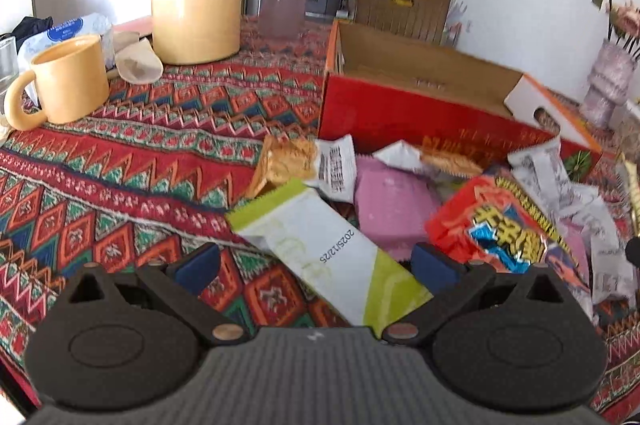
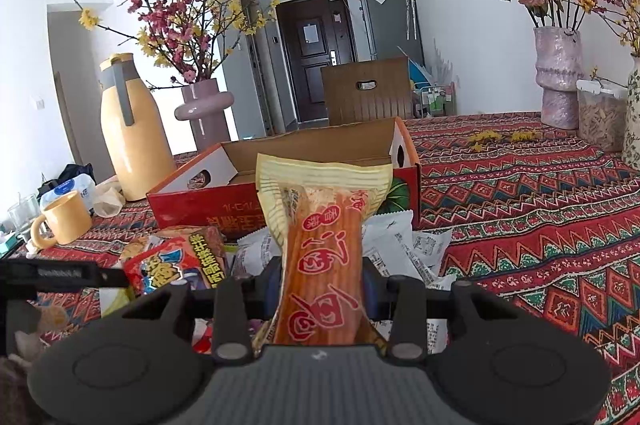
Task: Organize snacks
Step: 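Grasp the orange wafer packet with the right tool while the left tool grasps the green-and-white bar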
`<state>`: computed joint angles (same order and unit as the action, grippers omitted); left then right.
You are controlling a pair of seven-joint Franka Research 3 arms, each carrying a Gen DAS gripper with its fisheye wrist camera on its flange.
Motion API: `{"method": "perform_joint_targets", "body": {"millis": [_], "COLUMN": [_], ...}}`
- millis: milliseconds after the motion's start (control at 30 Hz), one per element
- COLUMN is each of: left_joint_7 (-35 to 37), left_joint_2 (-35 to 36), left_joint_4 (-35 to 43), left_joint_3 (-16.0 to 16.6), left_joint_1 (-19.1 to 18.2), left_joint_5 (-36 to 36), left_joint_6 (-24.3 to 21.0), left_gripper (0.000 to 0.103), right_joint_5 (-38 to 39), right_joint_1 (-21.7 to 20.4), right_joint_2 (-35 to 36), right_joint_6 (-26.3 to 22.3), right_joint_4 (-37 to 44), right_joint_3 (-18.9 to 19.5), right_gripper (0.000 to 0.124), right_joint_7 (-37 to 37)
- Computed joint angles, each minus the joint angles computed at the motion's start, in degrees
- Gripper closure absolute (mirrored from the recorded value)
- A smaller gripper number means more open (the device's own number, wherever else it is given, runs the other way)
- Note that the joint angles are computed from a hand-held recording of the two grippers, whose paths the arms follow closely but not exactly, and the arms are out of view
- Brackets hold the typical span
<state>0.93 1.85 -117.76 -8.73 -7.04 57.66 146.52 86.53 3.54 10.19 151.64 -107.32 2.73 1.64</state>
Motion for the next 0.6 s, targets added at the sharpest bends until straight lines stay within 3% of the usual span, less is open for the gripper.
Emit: {"method": "perform_joint_targets", "body": {"millis": [400,600], "left_joint_7": [8.8,7.5], "left_joint_2": [-1.2,-2.5], "left_joint_4": [-0.5,-2.2], "left_joint_3": [-0.9,-1.0], "left_joint_1": [-1.1,-0.4], "left_joint_5": [-6.3,-7.3], "left_joint_6": [-5.6,-6.0], "left_gripper": [0.0,0.0], "right_joint_5": [0.5,1.4], "right_joint_1": [-0.6,-0.6], "right_joint_2": [-1.0,-1.9], "right_joint_6": [-2.9,-3.8], "right_joint_4": [-1.2,-2.3], "right_joint_3": [-0.6,-0.9], "right_gripper": [0.085,0.085], "right_joint_7": [-0.3,-1.2]}}
